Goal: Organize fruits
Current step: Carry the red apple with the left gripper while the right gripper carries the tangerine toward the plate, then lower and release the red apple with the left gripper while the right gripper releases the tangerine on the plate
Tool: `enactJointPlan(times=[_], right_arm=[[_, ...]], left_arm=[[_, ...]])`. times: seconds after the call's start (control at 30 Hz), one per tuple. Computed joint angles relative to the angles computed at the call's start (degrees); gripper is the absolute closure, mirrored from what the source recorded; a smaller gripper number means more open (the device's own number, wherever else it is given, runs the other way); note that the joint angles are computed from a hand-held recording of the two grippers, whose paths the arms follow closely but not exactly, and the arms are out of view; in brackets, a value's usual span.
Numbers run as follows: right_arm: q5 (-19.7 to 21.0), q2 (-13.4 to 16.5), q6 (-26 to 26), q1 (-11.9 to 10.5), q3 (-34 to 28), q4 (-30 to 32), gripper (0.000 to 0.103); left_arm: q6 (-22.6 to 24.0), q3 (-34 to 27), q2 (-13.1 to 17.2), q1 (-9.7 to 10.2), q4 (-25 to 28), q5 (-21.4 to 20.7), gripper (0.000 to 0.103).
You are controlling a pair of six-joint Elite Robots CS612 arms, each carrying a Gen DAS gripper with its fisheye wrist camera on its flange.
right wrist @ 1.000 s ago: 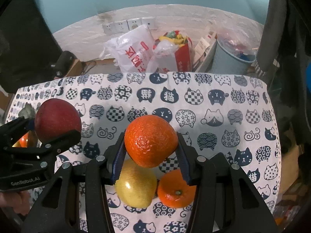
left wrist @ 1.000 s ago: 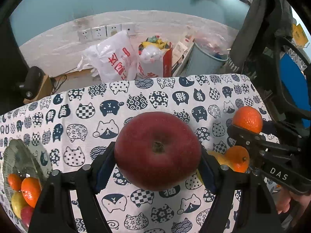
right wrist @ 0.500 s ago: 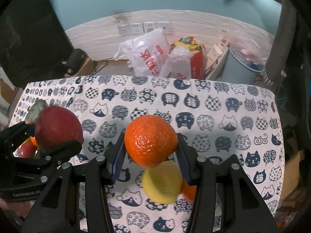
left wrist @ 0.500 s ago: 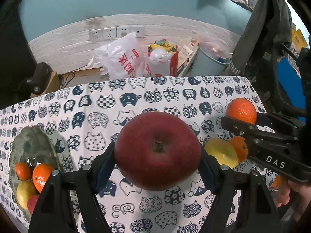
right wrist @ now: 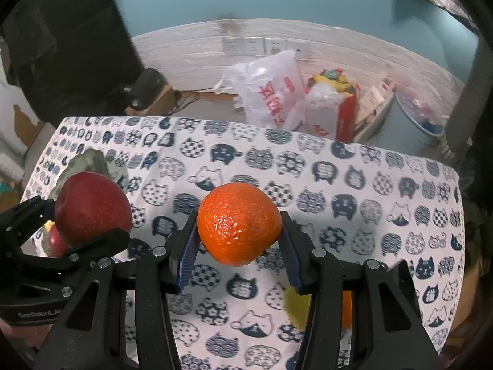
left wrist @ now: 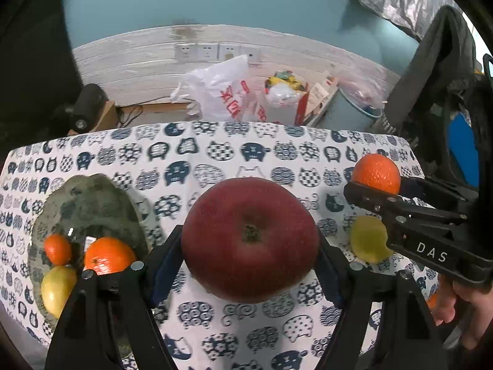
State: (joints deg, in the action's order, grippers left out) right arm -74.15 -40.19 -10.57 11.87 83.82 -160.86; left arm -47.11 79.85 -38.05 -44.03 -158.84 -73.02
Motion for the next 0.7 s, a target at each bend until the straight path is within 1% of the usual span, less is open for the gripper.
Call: enactJointPlan(times=[0.37, 0.7], right_arm=[[1.3, 0.9, -1.9, 2.5, -2.4, 1.8, 0.054], [2.1, 1.6, -3.3, 4.4, -4.1, 3.5, 0.054]], left_arm=[[-3.5, 6.4, -3.2, 0.61, -2.5, 2.8, 0.024], [-6.7, 10.2, -4.9, 1.41, -4.2, 3.6, 0.024]])
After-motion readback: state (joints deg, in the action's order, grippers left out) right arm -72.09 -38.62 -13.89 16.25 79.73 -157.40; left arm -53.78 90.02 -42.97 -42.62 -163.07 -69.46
